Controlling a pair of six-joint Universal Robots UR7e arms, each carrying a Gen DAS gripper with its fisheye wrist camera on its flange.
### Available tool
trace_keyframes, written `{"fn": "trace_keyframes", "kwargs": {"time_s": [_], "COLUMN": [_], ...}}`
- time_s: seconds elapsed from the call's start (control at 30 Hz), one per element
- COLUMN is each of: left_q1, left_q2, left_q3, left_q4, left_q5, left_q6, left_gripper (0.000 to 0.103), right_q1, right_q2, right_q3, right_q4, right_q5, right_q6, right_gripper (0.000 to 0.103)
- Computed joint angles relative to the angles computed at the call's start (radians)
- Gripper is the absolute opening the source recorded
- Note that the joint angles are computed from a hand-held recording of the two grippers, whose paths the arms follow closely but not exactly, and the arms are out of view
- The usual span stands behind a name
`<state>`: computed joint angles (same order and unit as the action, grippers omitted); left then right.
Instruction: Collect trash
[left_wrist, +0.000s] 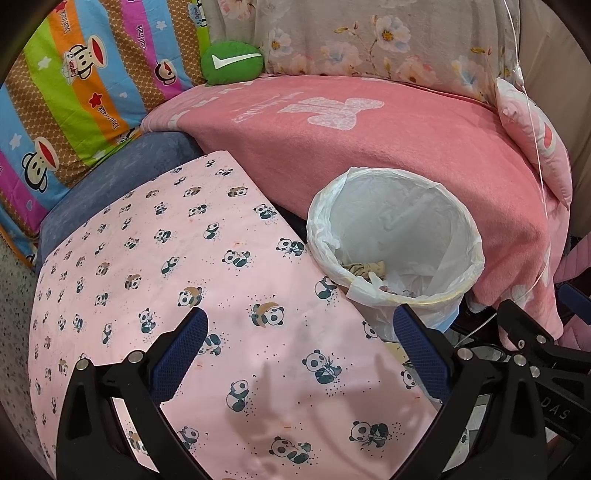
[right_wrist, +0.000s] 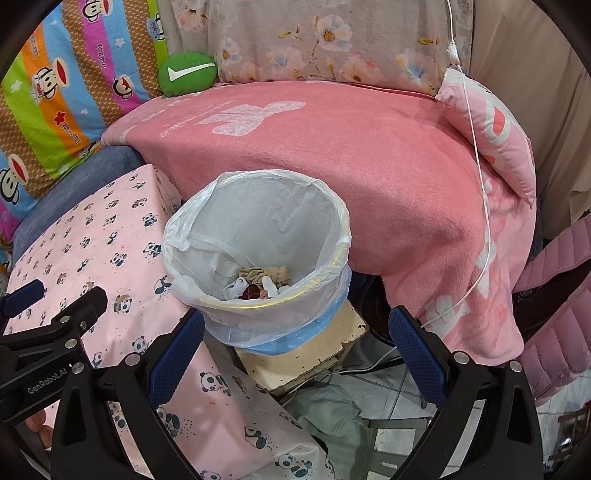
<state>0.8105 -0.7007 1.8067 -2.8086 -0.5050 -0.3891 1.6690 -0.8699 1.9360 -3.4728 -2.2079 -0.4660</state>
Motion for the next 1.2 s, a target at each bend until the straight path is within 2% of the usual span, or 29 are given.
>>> {"fn": "trace_keyframes", "kwargs": {"time_s": [1.2], "left_q1": [0.012], "left_q2": [0.005], "left_q3": [0.001], "left_q4": [-0.002], "left_q5": [-0.006], "left_q6": [0.016], "left_gripper": [0.096], "right_q1": [-0.009], "right_q2": [-0.004], "right_q3": [-0.003], "right_q4": [0.007], "right_q5": [0.000], "right_q6": [0.011], "right_gripper": [0.099]}}
